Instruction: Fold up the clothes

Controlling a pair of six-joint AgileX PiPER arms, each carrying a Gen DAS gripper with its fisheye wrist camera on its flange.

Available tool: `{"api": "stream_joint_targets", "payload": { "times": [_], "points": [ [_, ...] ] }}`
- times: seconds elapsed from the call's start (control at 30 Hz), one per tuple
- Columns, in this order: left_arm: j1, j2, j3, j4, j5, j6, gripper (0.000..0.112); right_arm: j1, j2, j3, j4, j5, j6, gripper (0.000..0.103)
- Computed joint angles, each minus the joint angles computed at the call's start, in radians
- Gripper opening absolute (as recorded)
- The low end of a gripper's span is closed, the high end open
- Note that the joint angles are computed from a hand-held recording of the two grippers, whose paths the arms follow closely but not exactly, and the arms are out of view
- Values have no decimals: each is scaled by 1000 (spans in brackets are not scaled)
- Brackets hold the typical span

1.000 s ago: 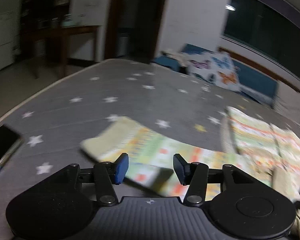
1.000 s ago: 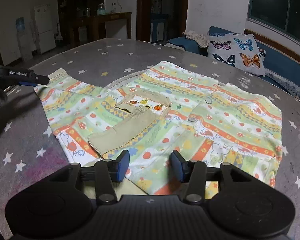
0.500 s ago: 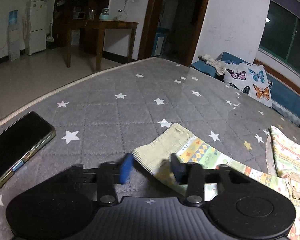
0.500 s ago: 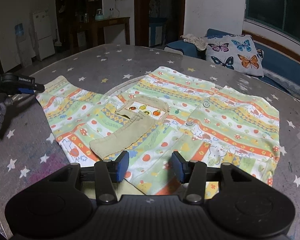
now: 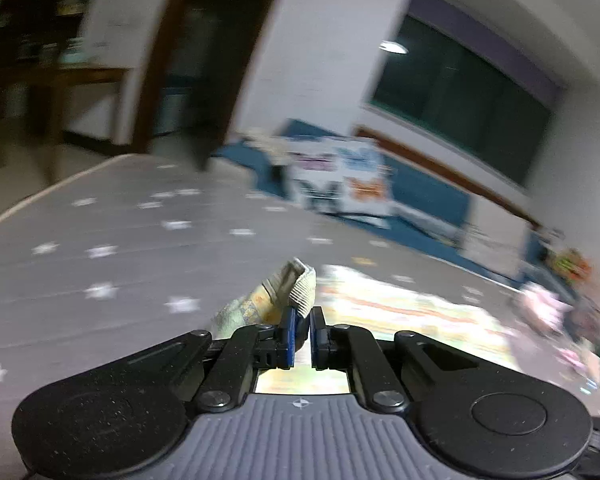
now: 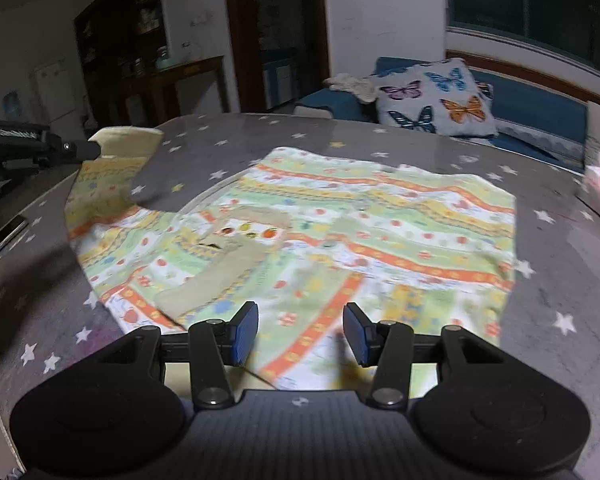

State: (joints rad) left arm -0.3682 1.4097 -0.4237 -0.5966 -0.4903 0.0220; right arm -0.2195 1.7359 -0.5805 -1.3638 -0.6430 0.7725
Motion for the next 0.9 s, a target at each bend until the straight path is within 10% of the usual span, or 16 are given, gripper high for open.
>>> {"api": "stream_joint_targets", "payload": {
  "times": [0.57,0.7,0.9],
  "points": [
    [-282,361,-333,409,142,-254,11,-228,40,-63,-118,-66,162,47],
    [-278,368,-317,517,147,-321,38,-226,49,-73,-126,-68,186,45],
    [-235,288,-208,471,74,-249,49,-187,58,-82,-154,-71,234,40]
  ]
}}
